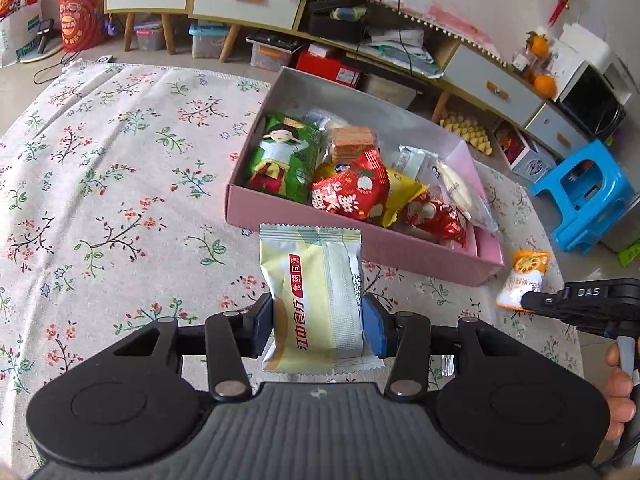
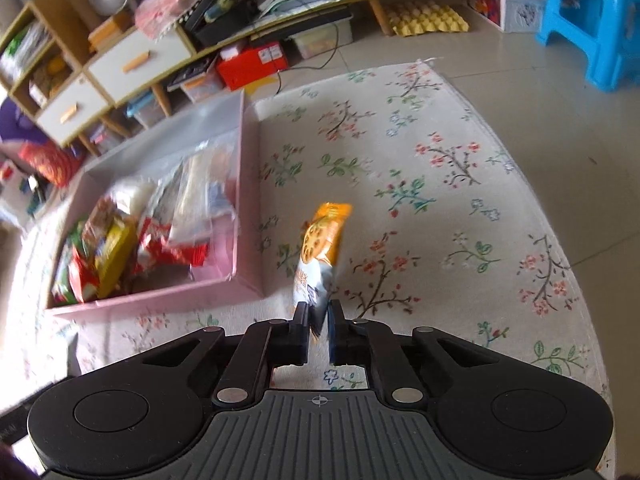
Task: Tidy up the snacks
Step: 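Lift both held packs toward the pink box, then lower both packs into the pink box and open both tools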
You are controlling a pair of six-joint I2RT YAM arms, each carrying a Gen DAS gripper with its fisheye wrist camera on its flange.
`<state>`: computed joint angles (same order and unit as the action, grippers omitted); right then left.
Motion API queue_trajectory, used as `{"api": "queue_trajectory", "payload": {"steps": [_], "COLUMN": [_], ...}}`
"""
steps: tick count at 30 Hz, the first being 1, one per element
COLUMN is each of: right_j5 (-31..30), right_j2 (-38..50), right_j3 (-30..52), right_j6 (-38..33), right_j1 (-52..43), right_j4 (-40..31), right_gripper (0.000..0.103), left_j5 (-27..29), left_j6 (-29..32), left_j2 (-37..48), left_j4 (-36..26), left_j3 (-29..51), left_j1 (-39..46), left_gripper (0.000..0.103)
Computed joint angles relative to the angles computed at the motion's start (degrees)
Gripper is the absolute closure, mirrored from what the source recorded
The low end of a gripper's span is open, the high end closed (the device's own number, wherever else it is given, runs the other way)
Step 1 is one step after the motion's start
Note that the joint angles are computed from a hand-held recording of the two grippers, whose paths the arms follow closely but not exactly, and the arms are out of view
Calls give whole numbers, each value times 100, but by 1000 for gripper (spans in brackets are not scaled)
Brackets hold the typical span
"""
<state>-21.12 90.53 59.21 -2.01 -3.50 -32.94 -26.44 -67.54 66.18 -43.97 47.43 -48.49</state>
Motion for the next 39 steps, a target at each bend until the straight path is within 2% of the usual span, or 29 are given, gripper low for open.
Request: {"api": "queue_trajectory", "payload": {"steps": [18, 28, 39], "right_j5": [-601, -1186, -1232], "right_j2": [-182, -422, -559], "right_j3": [190, 242, 205], "right_j6": [240, 476, 718], "right_j1": [-431, -607, -160], "right_j4": [-180, -73, 246], "right_gripper": [101, 101, 100], "left_j5": [-2, 72, 234], "left_j6": [127, 938, 1490], "left_j2": [-311, -269, 92], "left_j4": [175, 618, 1325], "left_j3": [-82, 68, 292], "left_j1": [146, 572, 1144], "left_gripper": [59, 59, 59]}}
